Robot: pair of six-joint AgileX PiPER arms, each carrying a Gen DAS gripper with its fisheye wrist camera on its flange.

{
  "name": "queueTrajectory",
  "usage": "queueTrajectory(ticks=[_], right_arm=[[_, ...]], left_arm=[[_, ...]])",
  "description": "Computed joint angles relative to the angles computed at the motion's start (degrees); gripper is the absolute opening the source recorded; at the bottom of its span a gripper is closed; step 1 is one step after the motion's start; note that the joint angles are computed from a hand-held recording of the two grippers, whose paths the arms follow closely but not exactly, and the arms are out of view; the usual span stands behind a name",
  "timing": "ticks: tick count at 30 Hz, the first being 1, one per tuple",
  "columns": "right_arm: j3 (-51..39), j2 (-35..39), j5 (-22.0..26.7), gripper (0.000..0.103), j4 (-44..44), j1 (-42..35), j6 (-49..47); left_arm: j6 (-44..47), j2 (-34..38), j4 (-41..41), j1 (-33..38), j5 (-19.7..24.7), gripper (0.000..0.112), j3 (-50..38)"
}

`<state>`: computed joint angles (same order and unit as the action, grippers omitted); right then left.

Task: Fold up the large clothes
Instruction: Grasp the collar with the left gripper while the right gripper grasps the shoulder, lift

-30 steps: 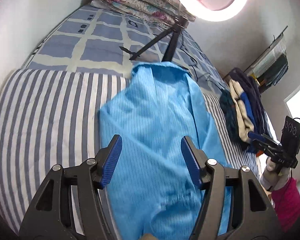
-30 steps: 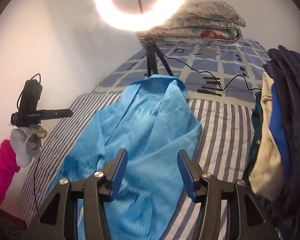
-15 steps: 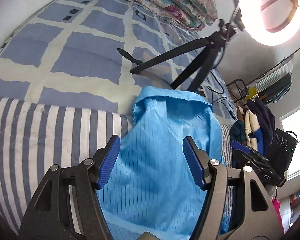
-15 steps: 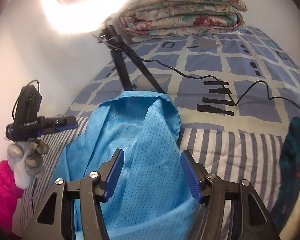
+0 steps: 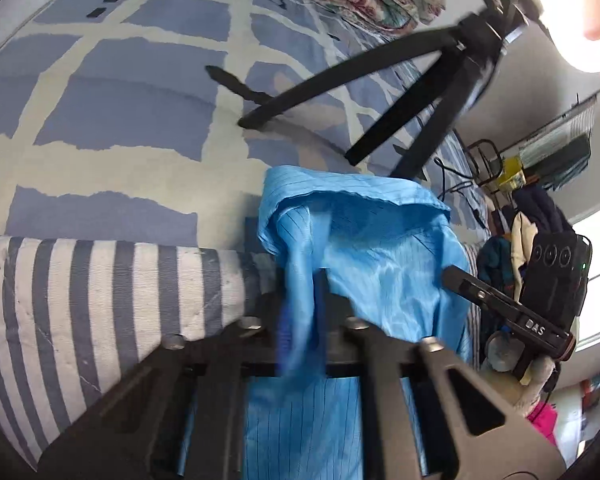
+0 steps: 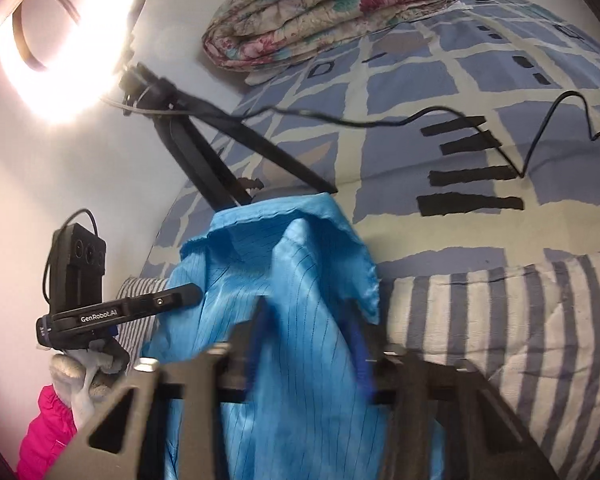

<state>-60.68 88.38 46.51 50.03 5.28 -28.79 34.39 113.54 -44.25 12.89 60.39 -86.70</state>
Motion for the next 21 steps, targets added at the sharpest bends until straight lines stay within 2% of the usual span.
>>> queueTrajectory(ticks=[1,4,10,14,21], right_arm=[[0.3,-0.6,-0.8,0.015,-0.4,0.7,0.1],[0.3,-2.3,-1.5,0.005,-1.2,2.0,-0.4],[0.3,-8.8,-1.0,0.001,-5.0,3.6,3.7],[0.7,-13.6,0.7,0.001,-6.3,4.2,5.8],[3.0,-26.5,6.3,0.001,-10.2,6.3,11.8]], left_arm=[[1.4,-1.3,-0.5,-0.2,-1.3,0.004,1.5],[4.3,-4.6,-2.6,0.1,-2.9,0.003,4.6],[7.3,-11.5,-4.5,2.4,-2.5,0.002,9.3],[8.7,-17.1,-5.6,4.6,-0.5,0.001,12.6],[12.3,-30.9,-7.4,11.7,7.0,0.001,21.2]])
